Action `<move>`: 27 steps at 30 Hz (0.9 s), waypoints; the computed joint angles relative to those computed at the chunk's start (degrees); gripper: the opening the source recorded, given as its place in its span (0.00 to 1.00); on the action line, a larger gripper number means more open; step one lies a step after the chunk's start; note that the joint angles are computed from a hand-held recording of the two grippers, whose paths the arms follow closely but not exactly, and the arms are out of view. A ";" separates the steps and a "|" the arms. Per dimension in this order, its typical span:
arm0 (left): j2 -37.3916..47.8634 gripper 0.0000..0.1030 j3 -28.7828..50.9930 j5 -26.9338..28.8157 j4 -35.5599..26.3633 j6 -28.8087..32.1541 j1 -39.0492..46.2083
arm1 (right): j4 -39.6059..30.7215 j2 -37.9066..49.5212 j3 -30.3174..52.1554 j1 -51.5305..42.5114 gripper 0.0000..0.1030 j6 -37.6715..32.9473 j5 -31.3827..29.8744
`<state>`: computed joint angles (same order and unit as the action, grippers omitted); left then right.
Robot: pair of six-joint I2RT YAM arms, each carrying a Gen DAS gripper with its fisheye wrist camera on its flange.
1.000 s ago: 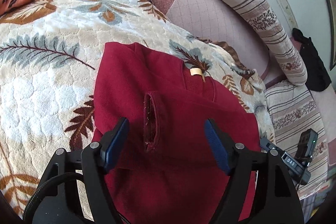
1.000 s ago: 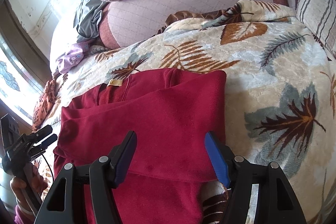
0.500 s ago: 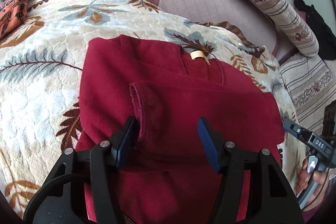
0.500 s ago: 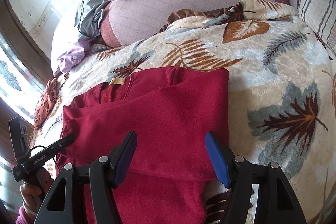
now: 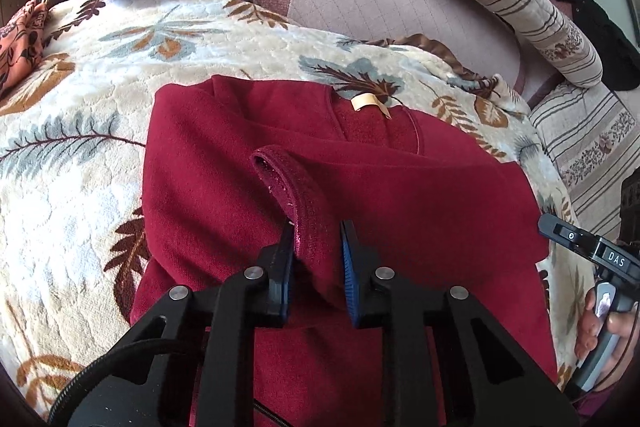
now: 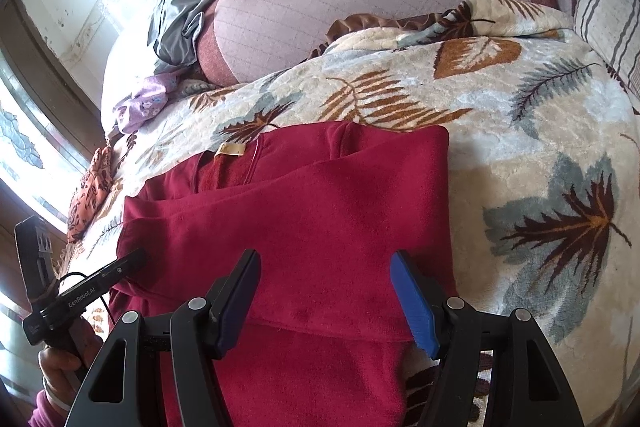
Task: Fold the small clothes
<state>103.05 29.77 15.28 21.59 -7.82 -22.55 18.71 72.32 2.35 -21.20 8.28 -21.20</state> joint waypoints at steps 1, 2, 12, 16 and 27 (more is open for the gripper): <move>0.04 0.16 0.01 0.64 0.10 -0.31 0.53 | 0.04 -0.01 -0.09 -0.31 0.63 -0.10 -0.20; 0.06 0.15 0.11 1.42 0.00 -0.73 1.25 | 0.02 -0.33 -0.26 -0.71 0.63 -0.16 -0.42; -4.03 0.15 0.39 2.06 -3.66 -1.34 7.13 | -3.80 -3.83 2.70 -5.65 0.63 -1.56 0.58; 0.64 0.15 2.31 -2.25 -5.14 -1.65 5.39 | 2.04 5.26 5.84 -1.33 0.50 -0.84 4.52; 1.11 0.15 1.14 -6.98 -2.88 -0.37 3.12 | 6.06 16.33 9.09 3.12 0.38 -5.61 15.09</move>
